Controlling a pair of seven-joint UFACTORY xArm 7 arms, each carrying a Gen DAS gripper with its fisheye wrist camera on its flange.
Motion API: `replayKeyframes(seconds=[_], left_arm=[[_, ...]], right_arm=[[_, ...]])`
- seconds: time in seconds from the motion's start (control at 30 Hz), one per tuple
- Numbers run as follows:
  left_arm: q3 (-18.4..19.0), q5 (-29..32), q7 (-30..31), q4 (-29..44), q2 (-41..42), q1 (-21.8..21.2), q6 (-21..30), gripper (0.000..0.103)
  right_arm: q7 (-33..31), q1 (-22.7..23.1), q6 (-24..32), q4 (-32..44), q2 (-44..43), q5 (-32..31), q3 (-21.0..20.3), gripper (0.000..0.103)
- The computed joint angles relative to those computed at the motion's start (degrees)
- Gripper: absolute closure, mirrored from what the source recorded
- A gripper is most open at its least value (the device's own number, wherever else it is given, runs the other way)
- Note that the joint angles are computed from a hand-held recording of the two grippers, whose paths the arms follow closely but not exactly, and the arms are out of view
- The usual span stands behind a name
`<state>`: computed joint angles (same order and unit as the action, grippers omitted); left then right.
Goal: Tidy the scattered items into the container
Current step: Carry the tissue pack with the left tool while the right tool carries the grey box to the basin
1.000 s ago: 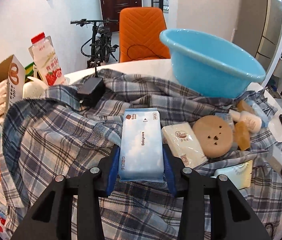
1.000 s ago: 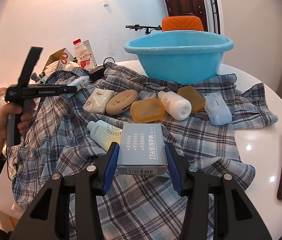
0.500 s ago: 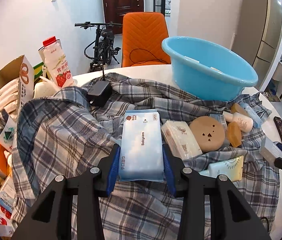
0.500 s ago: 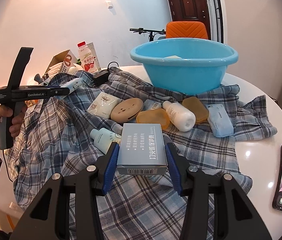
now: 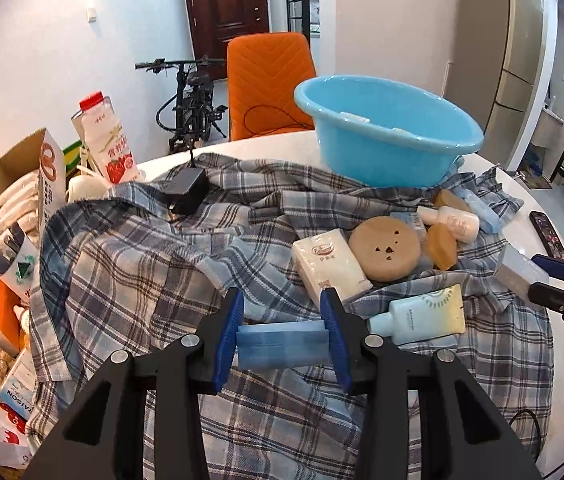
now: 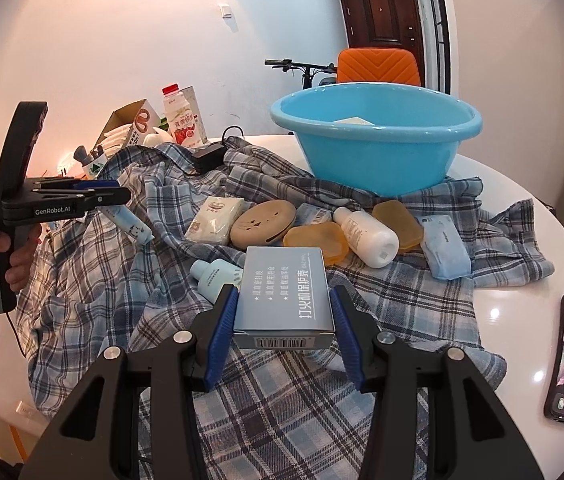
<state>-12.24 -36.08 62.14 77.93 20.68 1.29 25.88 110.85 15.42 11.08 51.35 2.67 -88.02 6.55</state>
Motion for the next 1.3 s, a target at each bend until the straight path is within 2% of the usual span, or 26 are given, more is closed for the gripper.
replayKeyframes(seconds=[0.2, 0.7, 0.87, 1.03, 1.3], left_arm=[[-0.71, -1.61, 1.16, 0.67, -0.82, -0.23, 1.08, 0.061], [-1.70, 0.76, -2.69, 10.97, 1.60, -5.78, 3.88, 0.061], [-2.11, 3.55, -6.04, 17.15, 4.66, -7.99, 5.22, 0.061], [-1.62, 8.33, -12.01, 25.07, 9.71, -10.88, 6.25, 0.061], [-1.08, 15.11, -19.93, 38.80, 18.16, -14.49, 9.63, 0.061]], right_arm=[[-2.19, -0.25, 0.50, 0.02, -0.92, 1.54, -0.04, 0.057], [-23.06, -3.15, 5.39, 5.53, -3.86, 15.22, 0.19, 0.057], [-27.10, -4.19, 5.66, 8.60, -2.88, 17.15, -0.66, 0.057], [-25.95, -5.52, 4.28, 12.48, -0.49, 16.69, -2.52, 0.057], [-33.00, -5.22, 5.00, 17.96, 3.92, 23.74, -5.16, 0.057]])
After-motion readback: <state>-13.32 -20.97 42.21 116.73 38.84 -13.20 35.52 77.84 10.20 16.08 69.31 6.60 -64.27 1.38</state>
